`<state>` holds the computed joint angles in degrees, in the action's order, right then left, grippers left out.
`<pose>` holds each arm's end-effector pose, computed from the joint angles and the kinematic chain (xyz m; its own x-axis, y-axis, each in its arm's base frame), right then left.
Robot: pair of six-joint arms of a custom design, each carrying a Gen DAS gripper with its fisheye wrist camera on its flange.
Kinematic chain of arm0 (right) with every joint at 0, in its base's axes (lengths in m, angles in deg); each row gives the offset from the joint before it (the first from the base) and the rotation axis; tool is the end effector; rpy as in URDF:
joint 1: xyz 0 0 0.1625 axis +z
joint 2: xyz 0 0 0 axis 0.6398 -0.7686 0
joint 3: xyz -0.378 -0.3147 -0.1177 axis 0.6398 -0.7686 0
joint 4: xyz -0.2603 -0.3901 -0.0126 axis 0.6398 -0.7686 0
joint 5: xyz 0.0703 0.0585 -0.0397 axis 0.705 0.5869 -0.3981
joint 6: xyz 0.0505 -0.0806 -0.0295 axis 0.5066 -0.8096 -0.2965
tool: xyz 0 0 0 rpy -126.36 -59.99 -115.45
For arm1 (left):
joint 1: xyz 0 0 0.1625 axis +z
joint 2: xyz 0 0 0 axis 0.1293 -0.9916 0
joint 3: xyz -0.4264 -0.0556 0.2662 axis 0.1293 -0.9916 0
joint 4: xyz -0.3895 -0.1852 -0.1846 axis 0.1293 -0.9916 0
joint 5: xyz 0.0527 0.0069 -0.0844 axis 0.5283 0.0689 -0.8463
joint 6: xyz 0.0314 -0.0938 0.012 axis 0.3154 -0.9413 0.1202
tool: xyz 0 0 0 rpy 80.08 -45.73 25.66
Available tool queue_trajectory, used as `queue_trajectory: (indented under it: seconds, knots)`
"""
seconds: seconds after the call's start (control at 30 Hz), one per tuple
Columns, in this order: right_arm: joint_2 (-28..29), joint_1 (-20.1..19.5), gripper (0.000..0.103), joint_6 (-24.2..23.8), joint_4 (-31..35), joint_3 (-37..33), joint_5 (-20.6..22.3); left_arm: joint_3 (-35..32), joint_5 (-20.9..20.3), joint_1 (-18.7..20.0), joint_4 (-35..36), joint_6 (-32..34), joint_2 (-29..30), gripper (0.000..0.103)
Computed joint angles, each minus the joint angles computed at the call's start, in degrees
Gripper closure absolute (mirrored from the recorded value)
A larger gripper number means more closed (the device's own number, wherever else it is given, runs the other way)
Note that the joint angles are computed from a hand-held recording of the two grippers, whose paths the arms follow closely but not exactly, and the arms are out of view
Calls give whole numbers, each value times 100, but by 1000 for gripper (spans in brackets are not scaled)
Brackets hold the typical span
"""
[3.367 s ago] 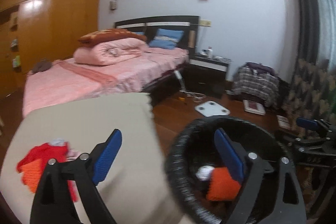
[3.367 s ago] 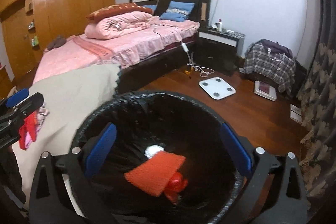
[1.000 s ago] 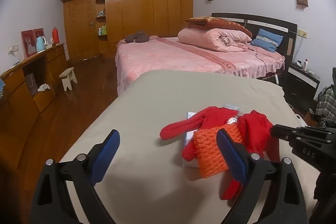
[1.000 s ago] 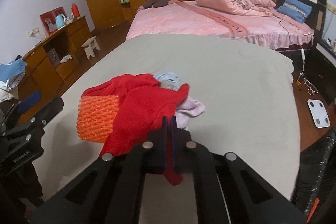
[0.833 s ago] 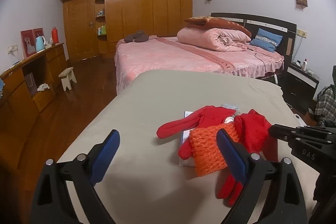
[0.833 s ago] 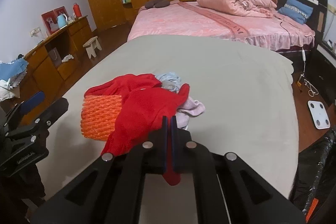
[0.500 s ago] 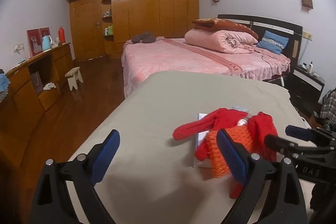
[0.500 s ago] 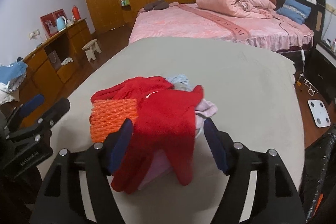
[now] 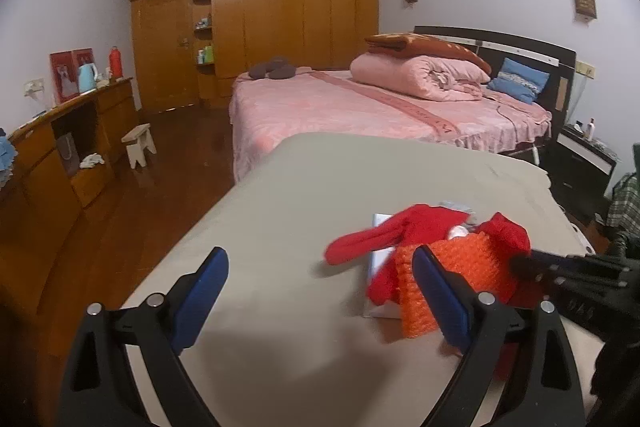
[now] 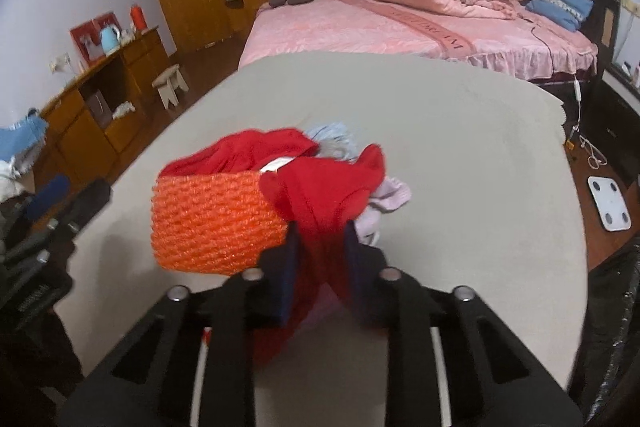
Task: Collect trash
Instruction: 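Lift the red glove with the right tool while the left grasps another orange pad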
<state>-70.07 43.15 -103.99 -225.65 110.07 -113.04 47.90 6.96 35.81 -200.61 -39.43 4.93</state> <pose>0.0327 -0.7599 0.2479 -0.6610 -0.6130 0.4327 -0.7386 0.6332 -0.2313 -0.3118 -0.6121 -0.0141 -0.6255 -0.4560 -0.6331 0.4349 0.4700 -0.7681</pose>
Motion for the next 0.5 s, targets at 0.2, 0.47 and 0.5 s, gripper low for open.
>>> queue_trajectory:
  seconds: [0.2, 0.47, 0.5]
  knots:
    - [-191, -143, 91, 205, 126, -155, 125, -226, -359, -3, -203, 423, 168, 12]
    - [-278, -352, 91, 427, 21, -319, -55, -597, -932, 51, -31, 640, 406, 12]
    - [-272, -376, 91, 449, 21, -336, -74, -653, -984, 66, 23, 639, 433, 12]
